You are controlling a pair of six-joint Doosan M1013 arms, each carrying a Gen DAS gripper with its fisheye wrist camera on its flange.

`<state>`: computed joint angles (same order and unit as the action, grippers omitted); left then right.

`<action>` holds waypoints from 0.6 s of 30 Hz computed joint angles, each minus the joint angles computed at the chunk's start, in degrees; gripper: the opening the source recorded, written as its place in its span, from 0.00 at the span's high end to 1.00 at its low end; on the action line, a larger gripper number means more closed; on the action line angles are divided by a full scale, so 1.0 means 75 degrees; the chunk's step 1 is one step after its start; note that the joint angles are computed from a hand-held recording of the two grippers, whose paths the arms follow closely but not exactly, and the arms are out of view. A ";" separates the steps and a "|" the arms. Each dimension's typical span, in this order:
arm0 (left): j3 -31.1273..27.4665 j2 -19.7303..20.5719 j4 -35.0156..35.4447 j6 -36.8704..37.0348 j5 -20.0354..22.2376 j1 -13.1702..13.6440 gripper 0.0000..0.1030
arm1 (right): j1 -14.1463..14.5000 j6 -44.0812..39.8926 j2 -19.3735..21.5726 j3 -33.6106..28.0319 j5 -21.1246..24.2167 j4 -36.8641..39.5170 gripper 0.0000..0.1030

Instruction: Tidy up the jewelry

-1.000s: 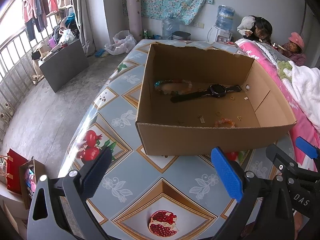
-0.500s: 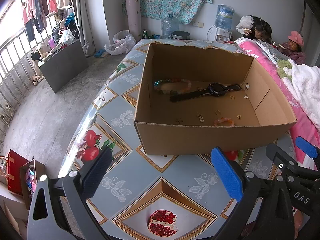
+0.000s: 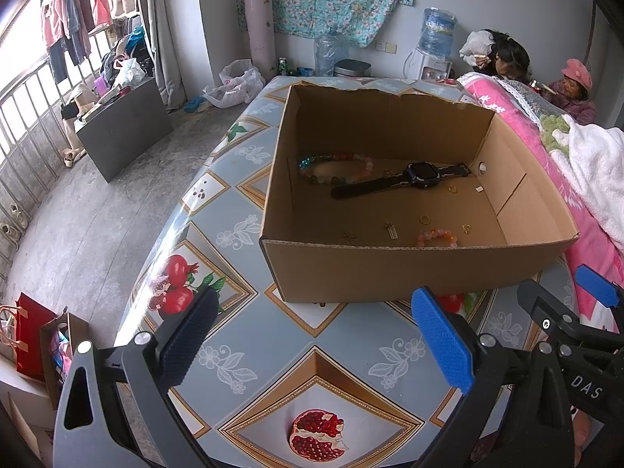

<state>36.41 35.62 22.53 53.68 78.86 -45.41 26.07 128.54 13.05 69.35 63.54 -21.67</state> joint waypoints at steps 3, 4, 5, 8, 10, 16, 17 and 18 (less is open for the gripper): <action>-0.0024 0.0015 0.0002 -0.0007 0.0012 -0.0001 0.05 | -0.0018 -0.0063 0.0001 0.0003 -0.0027 0.0027 0.08; -0.0032 0.0019 0.0001 -0.0004 0.0019 -0.0001 0.05 | -0.0025 -0.0079 0.0004 -0.0001 -0.0028 0.0045 0.08; -0.0029 0.0016 0.0002 -0.0002 0.0025 -0.0003 0.05 | -0.0024 -0.0082 0.0005 -0.0009 -0.0024 0.0048 0.08; -0.0028 0.0015 0.0011 -0.0007 0.0023 -0.0006 0.05 | -0.0022 -0.0080 0.0002 -0.0002 -0.0033 0.0040 0.08; -0.0032 0.0017 0.0009 -0.0002 0.0022 -0.0005 0.05 | -0.0022 -0.0079 0.0005 -0.0010 -0.0026 0.0038 0.08; -0.0044 0.0023 0.0004 0.0001 0.0034 -0.0006 0.05 | -0.0026 -0.0088 0.0005 -0.0012 -0.0022 0.0049 0.08; -0.0053 0.0029 0.0007 0.0001 0.0036 -0.0005 0.05 | -0.0026 -0.0088 0.0005 -0.0012 -0.0022 0.0049 0.08; -0.0052 0.0026 0.0006 0.0004 0.0048 -0.0007 0.05 | -0.0026 -0.0088 0.0005 -0.0012 -0.0022 0.0049 0.08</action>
